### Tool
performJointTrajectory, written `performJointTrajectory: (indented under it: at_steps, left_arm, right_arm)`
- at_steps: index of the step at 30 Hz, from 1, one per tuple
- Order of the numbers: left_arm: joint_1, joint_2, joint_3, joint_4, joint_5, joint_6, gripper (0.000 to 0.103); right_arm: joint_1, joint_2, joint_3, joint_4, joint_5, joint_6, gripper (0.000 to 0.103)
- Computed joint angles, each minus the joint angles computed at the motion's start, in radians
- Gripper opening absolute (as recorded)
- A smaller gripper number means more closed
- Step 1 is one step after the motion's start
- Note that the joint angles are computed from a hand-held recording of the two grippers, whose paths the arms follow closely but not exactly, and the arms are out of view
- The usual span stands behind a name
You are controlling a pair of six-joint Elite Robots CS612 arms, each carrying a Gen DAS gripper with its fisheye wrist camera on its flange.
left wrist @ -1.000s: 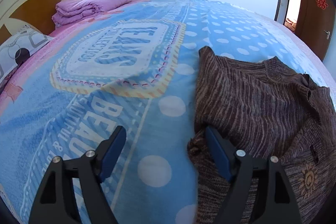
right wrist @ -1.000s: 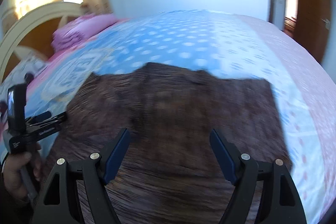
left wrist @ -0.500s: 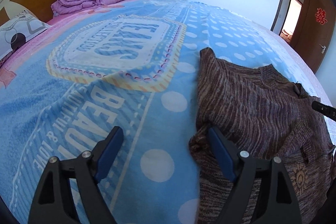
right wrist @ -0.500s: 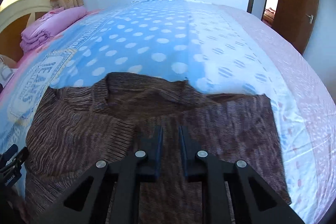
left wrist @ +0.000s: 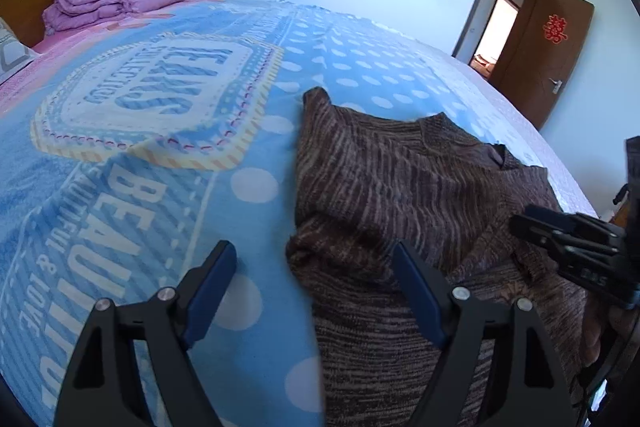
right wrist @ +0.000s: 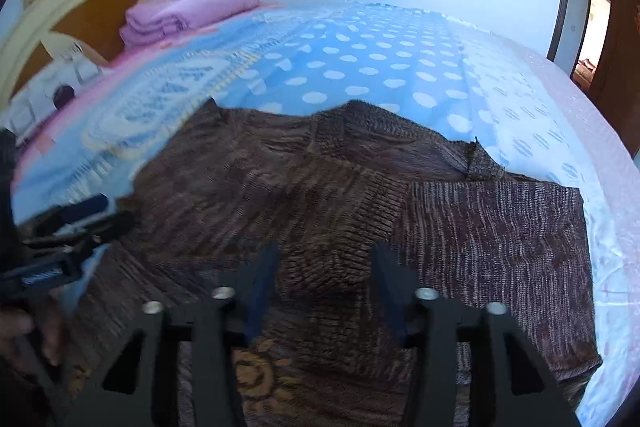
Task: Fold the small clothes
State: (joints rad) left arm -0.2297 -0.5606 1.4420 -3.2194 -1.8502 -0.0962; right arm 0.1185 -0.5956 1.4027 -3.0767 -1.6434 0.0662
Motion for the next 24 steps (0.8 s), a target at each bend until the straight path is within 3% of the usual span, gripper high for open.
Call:
performJointTrajectory:
  at_steps: [2,5,6,7,9,14,18,22,23,24]
  left_arm:
    - [0.001,0.001,-0.004,0.012,-0.017,0.012,0.075]
    - [-0.008,-0.003,-0.002,0.036,0.013,0.033,0.052]
    - [-0.01,-0.004,0.001,0.033,0.021,0.035,0.034]
    - [-0.01,-0.004,0.002,0.027,0.02,0.034,0.024]
    - [-0.008,-0.005,0.011,0.006,0.017,0.03,0.019]
    - [-0.01,-0.02,0.048,-0.051,0.041,0.027,0.016]
    - [0.005,-0.027,0.067,-0.043,-0.029,0.022,0.017]
    - [-0.002,-0.029,0.062,-0.008,-0.011,0.042,0.019]
    - [-0.005,-0.03,0.063,-0.004,-0.005,0.049,0.019]
    - [-0.008,-0.031,0.065,-0.007,0.007,0.052,0.022]
  right_arm:
    - [-0.005,0.001,-0.002,0.027,0.01,0.003,0.023]
    - [-0.01,0.005,0.001,0.008,0.013,-0.008,0.004]
    - [-0.01,0.001,0.01,-0.004,0.01,-0.012,0.003]
    - [-0.01,-0.003,0.018,-0.02,0.008,-0.015,0.003]
    - [-0.01,-0.01,0.032,-0.053,0.012,-0.017,0.003]
    - [-0.008,-0.027,0.068,-0.142,-0.032,-0.043,0.0]
    - [-0.02,-0.044,0.105,-0.176,-0.015,-0.039,0.0]
    - [-0.042,-0.045,0.108,-0.126,0.094,-0.006,0.0]
    - [-0.045,-0.042,0.108,-0.131,0.107,0.017,0.003]
    - [-0.048,-0.039,0.106,-0.134,0.131,0.037,0.019]
